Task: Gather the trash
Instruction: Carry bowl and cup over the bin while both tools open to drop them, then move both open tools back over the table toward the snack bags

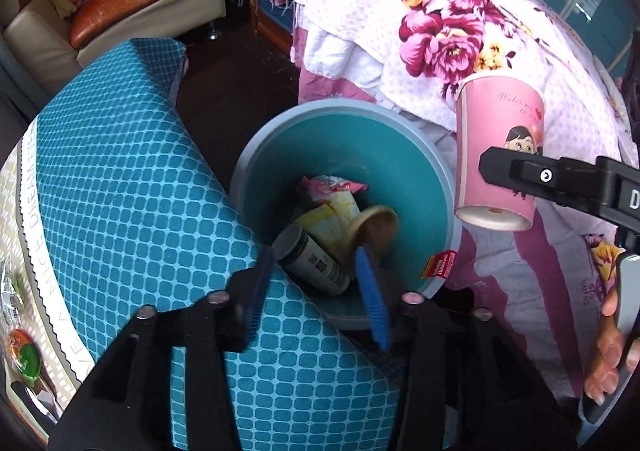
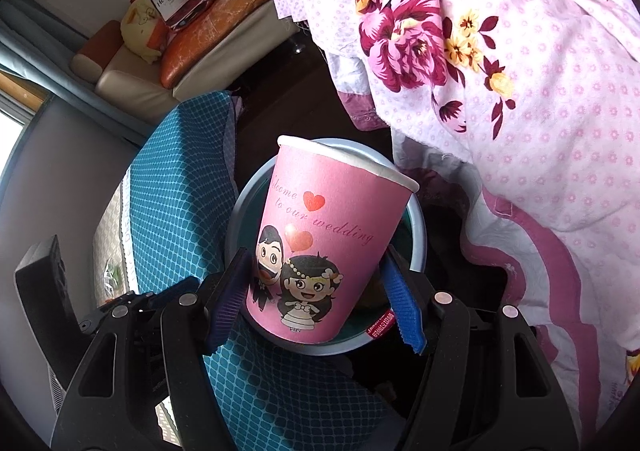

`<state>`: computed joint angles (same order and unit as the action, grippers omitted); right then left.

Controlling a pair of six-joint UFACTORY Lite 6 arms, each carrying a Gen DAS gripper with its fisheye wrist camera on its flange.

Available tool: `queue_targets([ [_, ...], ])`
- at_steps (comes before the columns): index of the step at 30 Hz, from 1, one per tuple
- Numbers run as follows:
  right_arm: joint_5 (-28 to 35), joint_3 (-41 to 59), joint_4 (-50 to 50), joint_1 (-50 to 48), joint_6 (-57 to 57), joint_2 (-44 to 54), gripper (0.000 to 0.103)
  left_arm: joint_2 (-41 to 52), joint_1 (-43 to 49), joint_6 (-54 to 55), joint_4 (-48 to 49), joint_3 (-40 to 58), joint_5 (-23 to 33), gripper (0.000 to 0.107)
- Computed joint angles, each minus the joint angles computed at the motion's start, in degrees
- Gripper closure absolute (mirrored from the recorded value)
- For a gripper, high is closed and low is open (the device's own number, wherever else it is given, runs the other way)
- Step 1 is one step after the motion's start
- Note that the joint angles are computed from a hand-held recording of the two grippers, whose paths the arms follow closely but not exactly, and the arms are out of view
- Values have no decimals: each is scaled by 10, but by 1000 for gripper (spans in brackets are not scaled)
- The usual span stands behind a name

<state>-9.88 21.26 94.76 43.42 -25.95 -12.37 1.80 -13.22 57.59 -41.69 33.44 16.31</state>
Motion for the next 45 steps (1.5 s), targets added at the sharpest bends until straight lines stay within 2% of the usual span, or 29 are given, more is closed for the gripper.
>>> queue_targets([
  [3,-2,7,37,3,-37,4,40,-35,20,21,-14,-19,6,36],
  [6,-7,16,91,6,-92,6,40,-61,45,39,-24,-31,19,28],
  [12,-21,54,200,18,-206,37,40,-92,125,91,-42,-41,68,20],
  [23,-42,156,398,38,-414,134,39,-87,246,182,-68,-33,125,17],
  [25,-43,164,407,43,-419,143,37,-85,268,197,-71,-30,137,17],
  [26,-44,170,422,45,-430,147,31,-82,279,204,-72,-27,143,17],
  [27,-48,176,425,50,-429,151,30,-80,290,209,-72,-24,149,17],
  [34,-79,213,452,86,-429,168,28,-85,375,250,-63,-22,193,16],
  [42,-146,320,492,162,-471,236,27,-98,532,319,-19,-8,261,16],
  [45,-152,357,510,185,-483,262,26,-91,610,358,-4,11,290,16],
])
